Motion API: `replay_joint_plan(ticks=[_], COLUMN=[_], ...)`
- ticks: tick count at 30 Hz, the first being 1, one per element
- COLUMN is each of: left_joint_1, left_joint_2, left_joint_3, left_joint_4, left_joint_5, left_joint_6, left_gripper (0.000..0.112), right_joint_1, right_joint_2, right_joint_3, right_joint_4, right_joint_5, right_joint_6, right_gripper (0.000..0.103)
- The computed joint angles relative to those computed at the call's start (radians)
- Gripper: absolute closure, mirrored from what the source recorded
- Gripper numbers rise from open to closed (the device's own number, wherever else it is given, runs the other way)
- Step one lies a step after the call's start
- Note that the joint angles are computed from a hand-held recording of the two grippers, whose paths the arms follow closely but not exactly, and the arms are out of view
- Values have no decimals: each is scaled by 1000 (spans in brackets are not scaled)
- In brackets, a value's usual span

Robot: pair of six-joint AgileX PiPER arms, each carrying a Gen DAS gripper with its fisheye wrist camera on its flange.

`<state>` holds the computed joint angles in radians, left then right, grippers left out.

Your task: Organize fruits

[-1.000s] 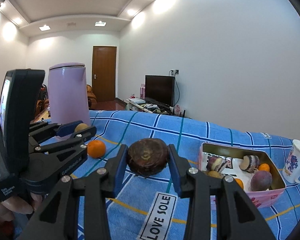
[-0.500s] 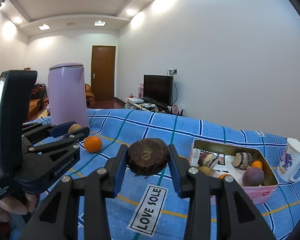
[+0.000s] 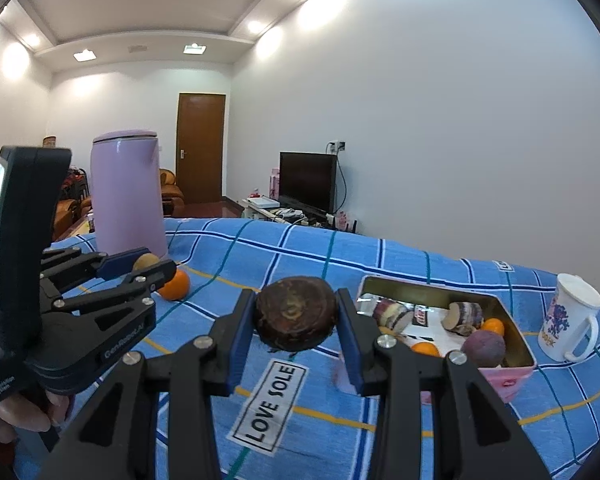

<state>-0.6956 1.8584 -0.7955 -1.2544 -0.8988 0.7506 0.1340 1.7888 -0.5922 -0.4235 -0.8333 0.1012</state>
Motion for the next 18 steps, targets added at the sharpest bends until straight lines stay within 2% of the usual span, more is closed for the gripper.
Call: replay_joint_plan(ticks=[18], left_joint_1=[-87], left_joint_2=[46], left_joint_3=[-140], left_joint_4=[-57], left_joint_5=[49], left_joint_6=[63], left_gripper=[85], right_joint_1=[-178], right_joint_2=[-24], right_joint_3=[12], right_joint_4=[-129], right_joint_5=[-39], right_joint_6=[99], right_gripper=[60])
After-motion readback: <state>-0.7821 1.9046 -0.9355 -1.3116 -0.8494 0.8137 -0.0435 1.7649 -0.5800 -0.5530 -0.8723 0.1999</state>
